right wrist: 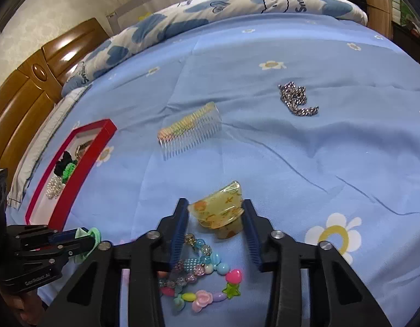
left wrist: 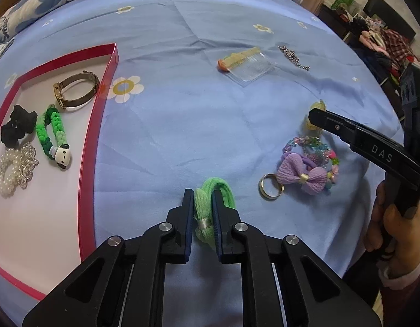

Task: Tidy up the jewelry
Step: 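Grasp the green hair tie with the left tool while the right tool grasps the yellow claw clip, then carry the hair tie and claw clip into the box and open both tools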

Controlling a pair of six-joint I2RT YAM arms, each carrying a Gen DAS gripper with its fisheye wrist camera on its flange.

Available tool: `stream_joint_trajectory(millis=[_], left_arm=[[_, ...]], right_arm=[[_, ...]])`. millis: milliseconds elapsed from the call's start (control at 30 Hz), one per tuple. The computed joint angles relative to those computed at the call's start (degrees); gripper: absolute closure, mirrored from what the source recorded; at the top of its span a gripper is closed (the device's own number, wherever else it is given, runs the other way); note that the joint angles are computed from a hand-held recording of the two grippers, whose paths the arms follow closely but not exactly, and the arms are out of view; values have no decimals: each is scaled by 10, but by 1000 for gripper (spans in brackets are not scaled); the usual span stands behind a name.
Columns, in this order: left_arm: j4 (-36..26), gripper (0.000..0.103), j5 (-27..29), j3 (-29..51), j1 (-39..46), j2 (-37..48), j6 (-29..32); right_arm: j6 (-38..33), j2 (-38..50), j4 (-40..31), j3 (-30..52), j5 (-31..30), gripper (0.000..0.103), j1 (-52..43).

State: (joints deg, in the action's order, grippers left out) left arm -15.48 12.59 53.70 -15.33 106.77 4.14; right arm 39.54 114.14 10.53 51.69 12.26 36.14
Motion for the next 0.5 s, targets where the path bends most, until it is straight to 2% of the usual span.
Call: stream_joint_trajectory(millis=[267,500], left_arm=[[-12,93,42,-26,44,-67,-4],[-24,93,74,-41,107,-113,-1]], right_arm=[[11,-60,3,-30,6,64,20],[19,-66,-7,7,-13,64,55]])
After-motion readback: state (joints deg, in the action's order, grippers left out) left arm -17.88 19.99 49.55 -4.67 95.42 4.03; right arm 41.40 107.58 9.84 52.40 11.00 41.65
